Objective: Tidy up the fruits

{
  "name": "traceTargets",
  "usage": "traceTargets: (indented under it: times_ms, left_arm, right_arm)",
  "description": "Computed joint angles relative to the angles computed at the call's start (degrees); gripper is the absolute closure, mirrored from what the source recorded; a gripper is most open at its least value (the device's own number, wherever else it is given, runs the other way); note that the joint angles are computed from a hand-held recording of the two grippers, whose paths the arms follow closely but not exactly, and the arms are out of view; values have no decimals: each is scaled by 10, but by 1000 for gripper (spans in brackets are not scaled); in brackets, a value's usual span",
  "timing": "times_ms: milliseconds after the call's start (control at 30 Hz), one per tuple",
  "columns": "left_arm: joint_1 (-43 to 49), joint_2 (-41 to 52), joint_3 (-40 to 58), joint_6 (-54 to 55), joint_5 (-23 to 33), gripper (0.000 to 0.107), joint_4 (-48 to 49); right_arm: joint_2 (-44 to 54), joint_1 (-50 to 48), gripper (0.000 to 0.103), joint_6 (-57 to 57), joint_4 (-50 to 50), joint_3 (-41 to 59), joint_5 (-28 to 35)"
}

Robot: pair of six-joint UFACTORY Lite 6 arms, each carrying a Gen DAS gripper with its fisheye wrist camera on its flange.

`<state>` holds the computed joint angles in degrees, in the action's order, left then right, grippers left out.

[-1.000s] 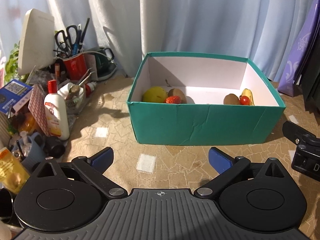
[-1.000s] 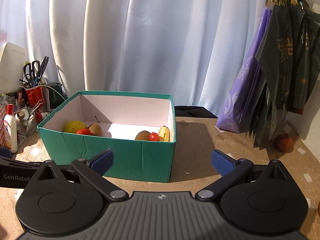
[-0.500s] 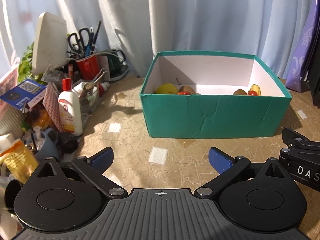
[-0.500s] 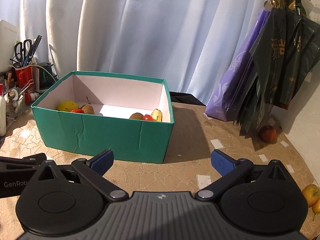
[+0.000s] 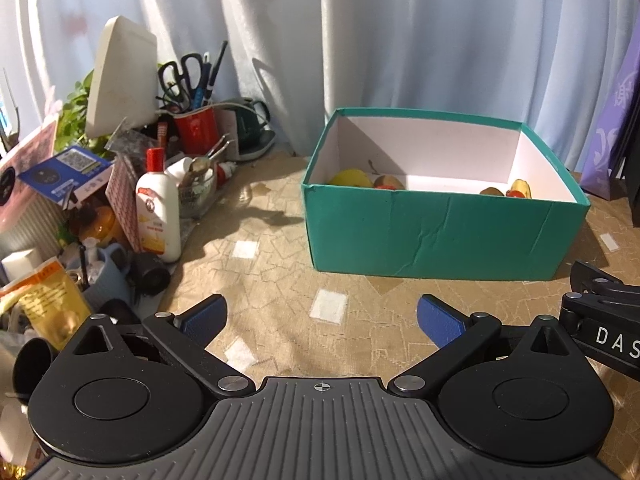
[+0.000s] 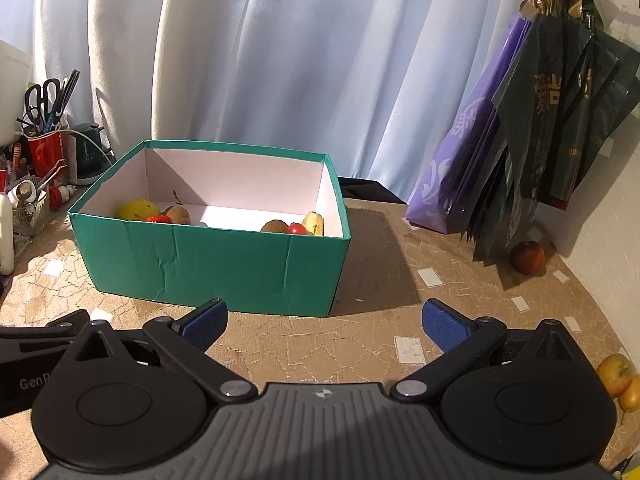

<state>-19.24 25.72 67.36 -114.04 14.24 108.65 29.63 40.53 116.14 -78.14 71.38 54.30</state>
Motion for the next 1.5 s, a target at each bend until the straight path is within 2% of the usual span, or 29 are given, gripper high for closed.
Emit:
traceTargets:
  times_ms: [500, 1500]
  left_arm:
    - [-6, -6, -11, -7, 11, 4, 9]
    - [-4, 10, 7, 8, -5, 4, -4]
  right_arm:
    - [1, 14, 0, -5, 27, 7, 24]
    - [5, 6, 0, 1, 24, 4, 19]
